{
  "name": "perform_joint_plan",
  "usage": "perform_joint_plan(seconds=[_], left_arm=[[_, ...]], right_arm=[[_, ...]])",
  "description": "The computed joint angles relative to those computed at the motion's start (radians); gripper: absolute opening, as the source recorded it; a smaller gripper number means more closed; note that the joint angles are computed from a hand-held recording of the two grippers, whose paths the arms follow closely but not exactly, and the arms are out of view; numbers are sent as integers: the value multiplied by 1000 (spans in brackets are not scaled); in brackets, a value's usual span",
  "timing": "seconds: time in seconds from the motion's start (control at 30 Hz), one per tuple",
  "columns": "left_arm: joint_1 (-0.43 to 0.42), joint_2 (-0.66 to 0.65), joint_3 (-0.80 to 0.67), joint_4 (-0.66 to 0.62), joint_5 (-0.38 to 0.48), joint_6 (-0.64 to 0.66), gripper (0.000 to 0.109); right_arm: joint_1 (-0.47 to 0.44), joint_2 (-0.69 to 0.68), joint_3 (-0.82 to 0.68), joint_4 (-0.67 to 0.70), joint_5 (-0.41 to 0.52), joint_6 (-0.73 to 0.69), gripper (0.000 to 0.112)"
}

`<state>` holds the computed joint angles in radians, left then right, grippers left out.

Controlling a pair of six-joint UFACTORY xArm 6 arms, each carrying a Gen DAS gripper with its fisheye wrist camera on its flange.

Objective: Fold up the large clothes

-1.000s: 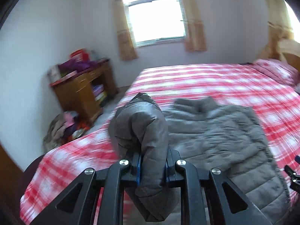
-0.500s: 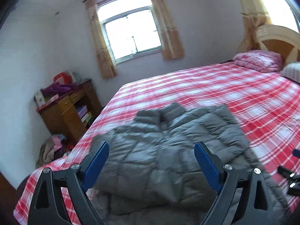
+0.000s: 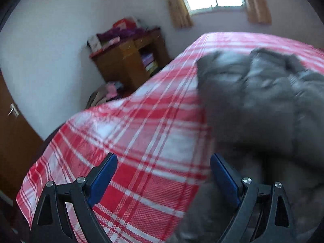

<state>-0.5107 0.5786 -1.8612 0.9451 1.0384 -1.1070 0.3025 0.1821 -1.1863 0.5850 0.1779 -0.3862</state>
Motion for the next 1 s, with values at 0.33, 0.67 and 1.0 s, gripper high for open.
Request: perform_joint_plan(seconds=[0.33, 0.67, 1.0], left_arm=[[37, -6, 50, -59, -69, -14, 93], [42, -15, 58, -80, -83, 6, 93], [64, -146, 129, -220, -174, 131, 93]], right_arm=[[1, 157, -169, -13, 149, 29, 23], [-76, 130, -94, -420, 44, 427, 46], [-128, 49, -18, -622, 0, 606, 67]])
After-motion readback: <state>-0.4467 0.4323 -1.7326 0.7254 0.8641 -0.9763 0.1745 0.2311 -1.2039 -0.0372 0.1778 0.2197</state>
